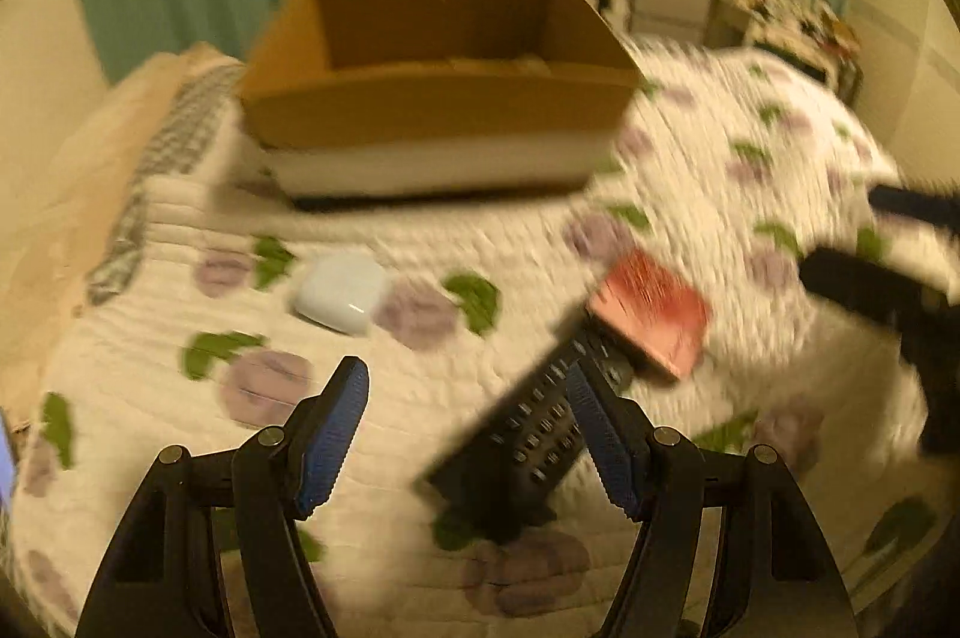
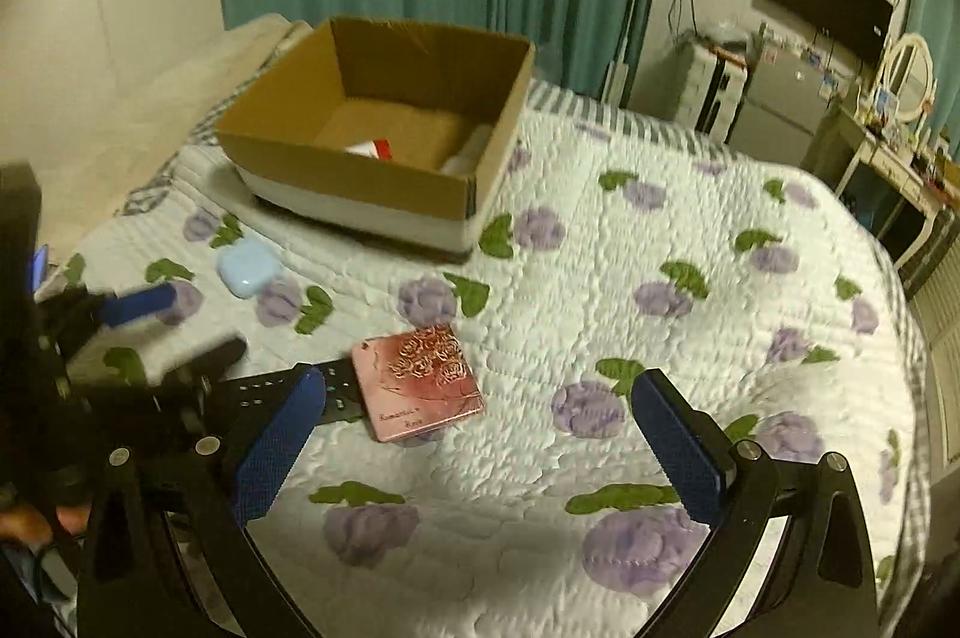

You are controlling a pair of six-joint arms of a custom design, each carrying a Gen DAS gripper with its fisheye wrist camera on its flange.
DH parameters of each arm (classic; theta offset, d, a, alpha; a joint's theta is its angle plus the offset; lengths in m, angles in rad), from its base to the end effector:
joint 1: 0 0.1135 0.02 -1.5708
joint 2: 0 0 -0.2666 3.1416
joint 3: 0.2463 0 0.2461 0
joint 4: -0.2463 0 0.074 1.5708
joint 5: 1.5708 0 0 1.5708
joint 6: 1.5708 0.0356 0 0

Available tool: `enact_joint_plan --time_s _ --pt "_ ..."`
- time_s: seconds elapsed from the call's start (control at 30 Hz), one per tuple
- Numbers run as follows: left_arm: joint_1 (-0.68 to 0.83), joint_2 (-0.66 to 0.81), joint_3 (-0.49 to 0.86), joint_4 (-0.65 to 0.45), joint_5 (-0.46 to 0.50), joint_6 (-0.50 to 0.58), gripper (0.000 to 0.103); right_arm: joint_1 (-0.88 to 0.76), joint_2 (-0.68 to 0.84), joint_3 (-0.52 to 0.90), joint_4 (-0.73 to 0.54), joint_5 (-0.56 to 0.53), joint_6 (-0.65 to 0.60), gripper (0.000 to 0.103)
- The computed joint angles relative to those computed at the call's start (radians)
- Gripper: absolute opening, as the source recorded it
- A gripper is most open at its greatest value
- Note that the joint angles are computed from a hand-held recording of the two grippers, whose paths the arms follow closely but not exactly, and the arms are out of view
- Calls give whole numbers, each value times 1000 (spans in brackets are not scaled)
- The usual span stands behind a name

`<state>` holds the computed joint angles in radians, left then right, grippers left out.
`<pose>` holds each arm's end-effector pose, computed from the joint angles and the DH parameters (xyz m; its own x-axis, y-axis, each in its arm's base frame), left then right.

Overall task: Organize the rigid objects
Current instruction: 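Grasp the black remote with the left tool while the right tool grasps the pink card case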

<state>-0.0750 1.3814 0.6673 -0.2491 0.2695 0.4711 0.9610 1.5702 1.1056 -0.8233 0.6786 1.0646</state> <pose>0.2499 -0.0283 0.1754 -0.6279 0.4859 -0.6079 0.5710 0.8184 0.0643 0.1835 0.2237 0.2291 -0.7370 0.1339 -0.6625 0.2202 0.9743 -0.0481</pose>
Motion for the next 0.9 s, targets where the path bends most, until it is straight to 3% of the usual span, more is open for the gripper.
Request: enact_joint_plan --time_s 0.23,0.4,0.6,0.9 --pt "-61 161 45 -41 -6 79 71 -68 -20 -77 104 -54 -31 103" --pt "-97 220 68 -35 -15 97 65 -108 -21 -117 161 -102 -32 103" --pt "-39 153 58 -89 64 138 43 -113 -3 -109 158 -109 -27 103" --pt "130 113 170 -158 173 103 41 -121 68 -47 151 -124 -76 103"
